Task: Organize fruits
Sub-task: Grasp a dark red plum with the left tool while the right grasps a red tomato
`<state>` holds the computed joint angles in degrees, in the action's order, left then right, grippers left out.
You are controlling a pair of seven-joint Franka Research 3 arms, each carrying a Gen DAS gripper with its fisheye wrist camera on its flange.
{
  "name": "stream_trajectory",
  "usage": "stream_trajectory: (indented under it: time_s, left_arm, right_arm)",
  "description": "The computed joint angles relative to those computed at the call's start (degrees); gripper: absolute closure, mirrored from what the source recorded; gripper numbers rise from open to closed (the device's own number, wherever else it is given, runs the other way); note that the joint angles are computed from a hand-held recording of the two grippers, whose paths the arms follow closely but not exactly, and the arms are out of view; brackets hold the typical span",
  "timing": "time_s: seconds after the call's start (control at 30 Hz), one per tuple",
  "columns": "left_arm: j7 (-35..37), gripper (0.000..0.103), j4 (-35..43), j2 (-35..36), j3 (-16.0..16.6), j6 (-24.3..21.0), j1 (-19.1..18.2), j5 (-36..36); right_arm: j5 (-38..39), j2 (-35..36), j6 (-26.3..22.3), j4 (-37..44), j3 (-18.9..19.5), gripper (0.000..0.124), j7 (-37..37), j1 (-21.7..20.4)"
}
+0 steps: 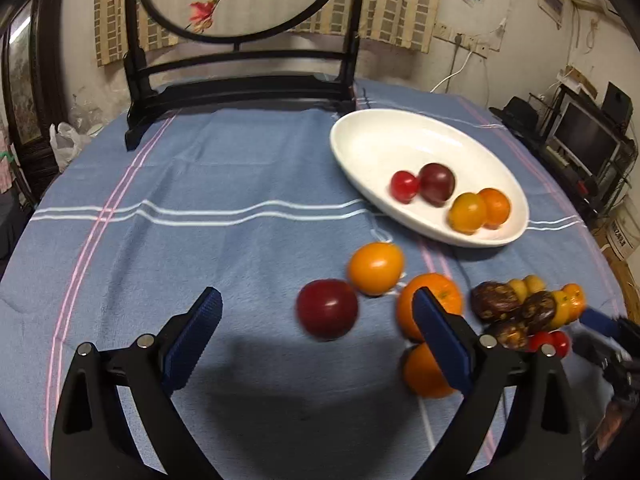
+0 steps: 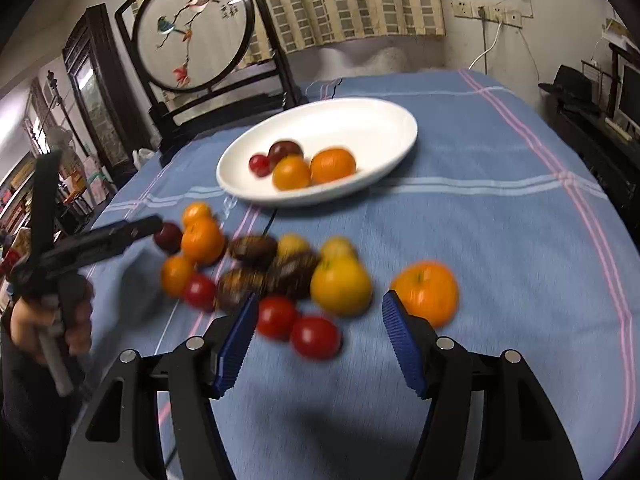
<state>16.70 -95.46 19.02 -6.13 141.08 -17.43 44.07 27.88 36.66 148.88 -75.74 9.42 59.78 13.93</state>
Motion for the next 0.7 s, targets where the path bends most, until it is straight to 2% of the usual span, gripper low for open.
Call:
stream_trajectory:
  time_s: [0.13,0.23,0.37,0.47,0.53,0.6,0.7]
  left_arm:
    - [0.1,0.009,-0.7,-0.1,-0.2,0.6,0.8,-2.3]
    - [0.0,0.009,-1.3,-0.5,-0.1,1.3,1.0,-2.4]
    - [1.1,0.009,-0.9,0.1,-0.3,1.1,1.2,-3.4]
    - [2.2,0.009,-0.4,0.6,-0.5,0.9,1.4,-4.5]
    - [3.1,0.009,-0.4,0.7,-0.6,0.9,1.5,-5.4]
    - [4.6,0.009,-0.4,0.8,-0.9,1.3,1.8,-6.6]
    - [4.6,0.009,-0.8,0.4,-0.4,0.9,1.5,-6.4]
  right_arm:
    - [-3.5,-0.2,-0.7,-0.9,-2.2,0.06,2.2,1.9]
    - [-6.6,0.7,-1.5,0.3,-3.6,0.068,4.5,3.2]
    - [-13.7,1.0,-0.7,0.4,-7.1,0.077,8.5,6.7]
    - [-19.4,1.7,-0.3,1.2,-9.2,0.077,10.8,8.9]
    - [-22.0,2.6,-1.2,3.0,-9.5,0.079,11.5,9.5]
    - [-23.2,3.8,-2.5,5.2,-8.8,0.095,10.4,9.3]
    - [-23.8,2.5,1.4,1.9,-7.9,0.096,8.6,9.0]
